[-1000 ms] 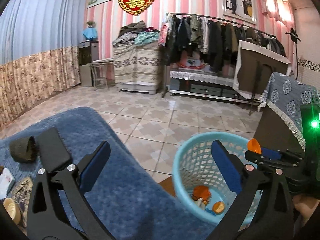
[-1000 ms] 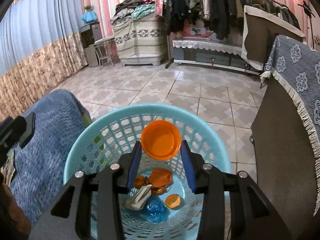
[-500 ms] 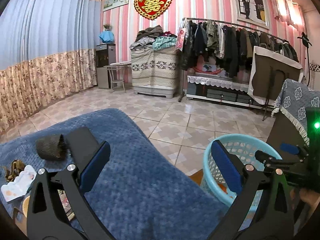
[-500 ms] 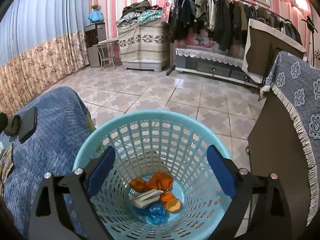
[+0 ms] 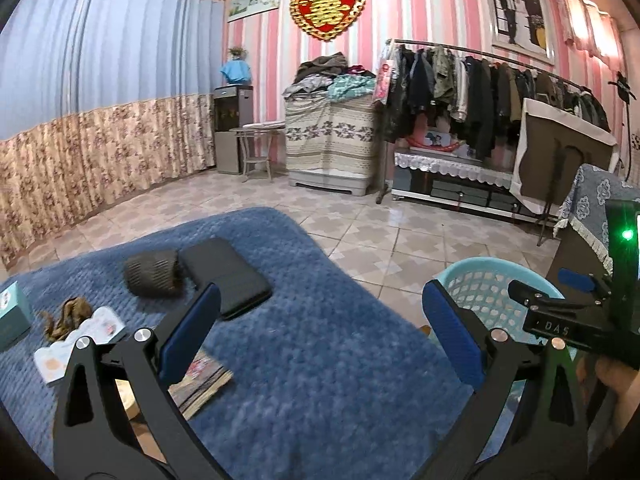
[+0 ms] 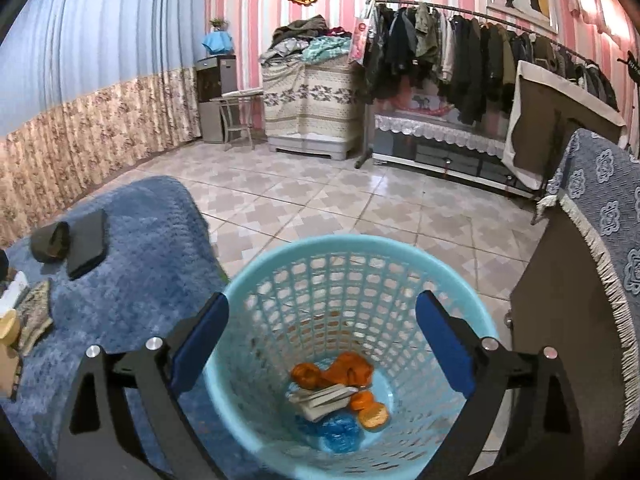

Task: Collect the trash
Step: 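Move both empty grippers back toward the items on the bed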

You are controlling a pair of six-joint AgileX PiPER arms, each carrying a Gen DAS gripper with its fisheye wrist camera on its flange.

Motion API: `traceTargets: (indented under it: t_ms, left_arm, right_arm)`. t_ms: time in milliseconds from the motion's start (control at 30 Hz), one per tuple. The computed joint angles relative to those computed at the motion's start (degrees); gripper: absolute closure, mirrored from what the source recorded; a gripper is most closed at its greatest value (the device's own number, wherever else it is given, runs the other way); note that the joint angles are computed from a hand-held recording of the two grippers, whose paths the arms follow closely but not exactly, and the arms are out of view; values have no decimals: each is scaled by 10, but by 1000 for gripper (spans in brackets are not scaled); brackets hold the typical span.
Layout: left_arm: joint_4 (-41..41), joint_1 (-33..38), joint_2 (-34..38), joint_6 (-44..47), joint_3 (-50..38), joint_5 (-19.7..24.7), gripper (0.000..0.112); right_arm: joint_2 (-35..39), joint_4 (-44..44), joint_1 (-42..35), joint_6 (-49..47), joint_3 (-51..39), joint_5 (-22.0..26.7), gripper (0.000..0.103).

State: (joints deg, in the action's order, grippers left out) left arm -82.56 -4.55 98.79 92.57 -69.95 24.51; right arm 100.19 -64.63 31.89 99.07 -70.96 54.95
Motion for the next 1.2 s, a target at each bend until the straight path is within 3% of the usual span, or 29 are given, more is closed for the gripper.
traceTargets:
  t_ms: [367,667,1200]
  left_arm:
    - [27,148,-23,-15,23,70,15]
    - [55,250,1,-25,-6,99,15]
    - [86,307,64,-32,-17,70,15]
  right_arm:
    - [46,-21,81,-17,-74,33,10]
    - [119,-7,122,-62,-177,8,11]
    - [204,57,129,-159,-284,-20,11]
